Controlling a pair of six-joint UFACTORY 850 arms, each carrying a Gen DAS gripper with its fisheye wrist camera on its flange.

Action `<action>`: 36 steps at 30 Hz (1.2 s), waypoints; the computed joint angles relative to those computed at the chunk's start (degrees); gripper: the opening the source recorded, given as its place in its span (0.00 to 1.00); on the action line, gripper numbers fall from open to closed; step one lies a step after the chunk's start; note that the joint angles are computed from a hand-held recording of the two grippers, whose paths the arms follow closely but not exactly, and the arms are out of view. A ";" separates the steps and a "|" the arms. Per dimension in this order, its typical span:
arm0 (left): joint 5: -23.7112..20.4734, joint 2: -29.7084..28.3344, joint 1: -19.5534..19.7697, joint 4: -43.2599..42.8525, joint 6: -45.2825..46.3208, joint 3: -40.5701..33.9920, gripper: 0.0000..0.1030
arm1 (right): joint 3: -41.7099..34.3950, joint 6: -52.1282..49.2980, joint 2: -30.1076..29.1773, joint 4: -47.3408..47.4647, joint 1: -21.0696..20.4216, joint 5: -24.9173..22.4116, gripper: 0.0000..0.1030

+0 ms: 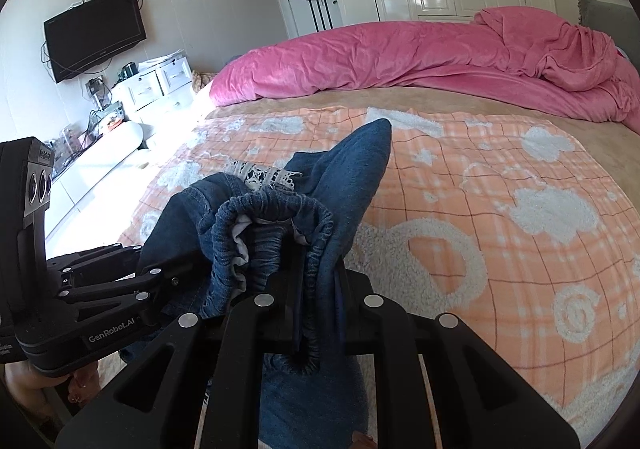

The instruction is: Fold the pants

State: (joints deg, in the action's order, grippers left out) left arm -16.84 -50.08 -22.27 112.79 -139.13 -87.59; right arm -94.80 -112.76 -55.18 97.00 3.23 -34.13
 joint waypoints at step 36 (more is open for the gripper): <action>2.67 -2.34 2.88 -4.96 0.14 -0.53 0.47 | -5.63 13.28 -6.05 -8.70 0.01 10.62 0.66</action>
State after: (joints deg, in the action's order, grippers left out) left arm -14.16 -52.43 -19.39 107.83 -138.99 -88.12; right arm -100.43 -99.48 -61.23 88.31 3.25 -23.52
